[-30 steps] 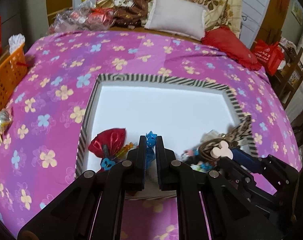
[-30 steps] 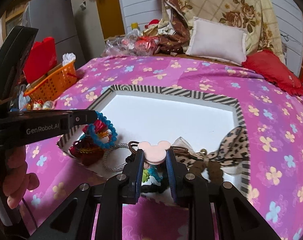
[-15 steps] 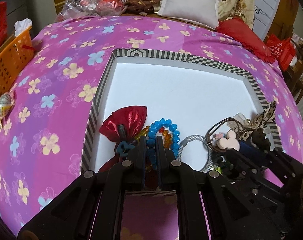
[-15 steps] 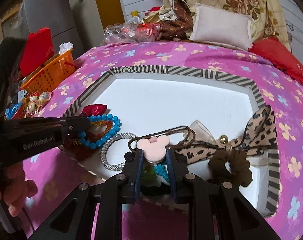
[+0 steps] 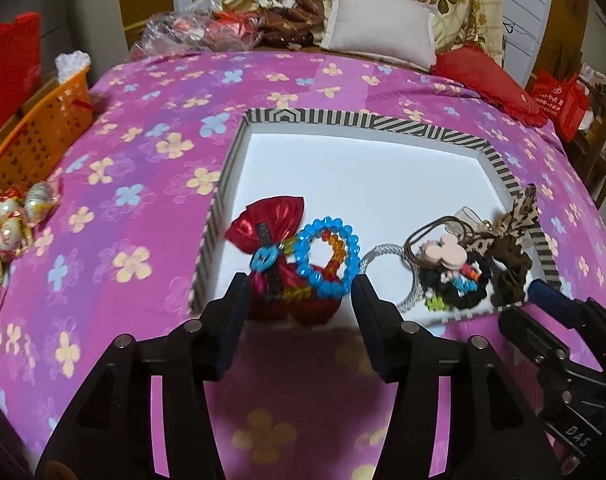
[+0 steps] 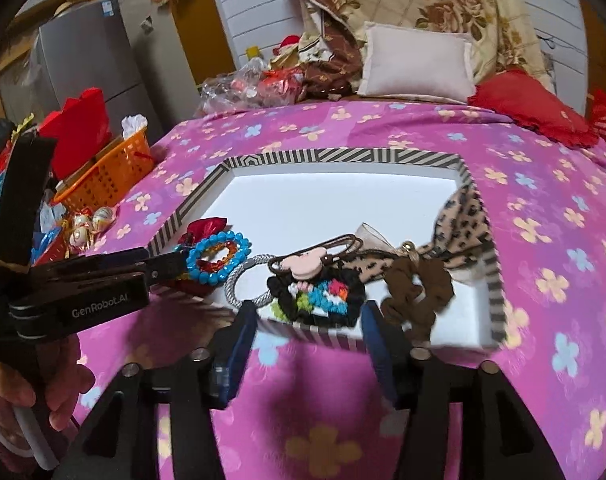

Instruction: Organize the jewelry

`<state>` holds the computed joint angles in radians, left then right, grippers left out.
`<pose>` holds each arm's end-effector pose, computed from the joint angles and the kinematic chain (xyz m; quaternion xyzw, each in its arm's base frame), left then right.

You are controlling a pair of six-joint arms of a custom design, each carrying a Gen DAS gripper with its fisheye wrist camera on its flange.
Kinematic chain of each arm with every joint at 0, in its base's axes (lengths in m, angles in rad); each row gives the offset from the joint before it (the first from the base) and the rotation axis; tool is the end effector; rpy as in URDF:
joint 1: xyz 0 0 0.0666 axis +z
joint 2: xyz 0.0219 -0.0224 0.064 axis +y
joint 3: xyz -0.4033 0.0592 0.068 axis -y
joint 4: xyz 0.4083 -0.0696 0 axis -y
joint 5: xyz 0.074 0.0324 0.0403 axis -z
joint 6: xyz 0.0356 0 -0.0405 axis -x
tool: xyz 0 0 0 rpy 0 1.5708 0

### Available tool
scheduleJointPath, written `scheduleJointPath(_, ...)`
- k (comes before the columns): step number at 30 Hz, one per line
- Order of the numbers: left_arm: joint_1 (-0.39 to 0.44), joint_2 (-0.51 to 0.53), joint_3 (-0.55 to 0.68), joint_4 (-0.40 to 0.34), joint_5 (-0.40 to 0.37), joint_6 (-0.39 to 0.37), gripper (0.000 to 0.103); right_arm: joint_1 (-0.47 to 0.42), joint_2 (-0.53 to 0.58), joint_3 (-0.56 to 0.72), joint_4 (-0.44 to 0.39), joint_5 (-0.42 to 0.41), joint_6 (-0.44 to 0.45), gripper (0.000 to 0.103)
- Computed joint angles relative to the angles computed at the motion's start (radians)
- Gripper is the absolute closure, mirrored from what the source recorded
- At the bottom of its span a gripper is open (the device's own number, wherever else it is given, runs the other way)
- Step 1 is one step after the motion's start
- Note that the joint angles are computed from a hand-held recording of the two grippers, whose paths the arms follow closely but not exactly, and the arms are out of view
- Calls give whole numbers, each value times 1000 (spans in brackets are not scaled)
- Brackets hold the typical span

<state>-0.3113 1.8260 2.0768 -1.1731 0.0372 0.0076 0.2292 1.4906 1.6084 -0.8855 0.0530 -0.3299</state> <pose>0.6192 -0.2011 0.5176 0.1492 0.9359 -0.0680 0.3117 0.5279 0.1208 0.5098 0.0567 0.9184 0.0844 0.3823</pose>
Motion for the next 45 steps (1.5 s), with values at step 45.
scheduleJointPath(45,-16,-352,-397,214,-114,1,51,118,-150,-83,-61,162,-99,26)
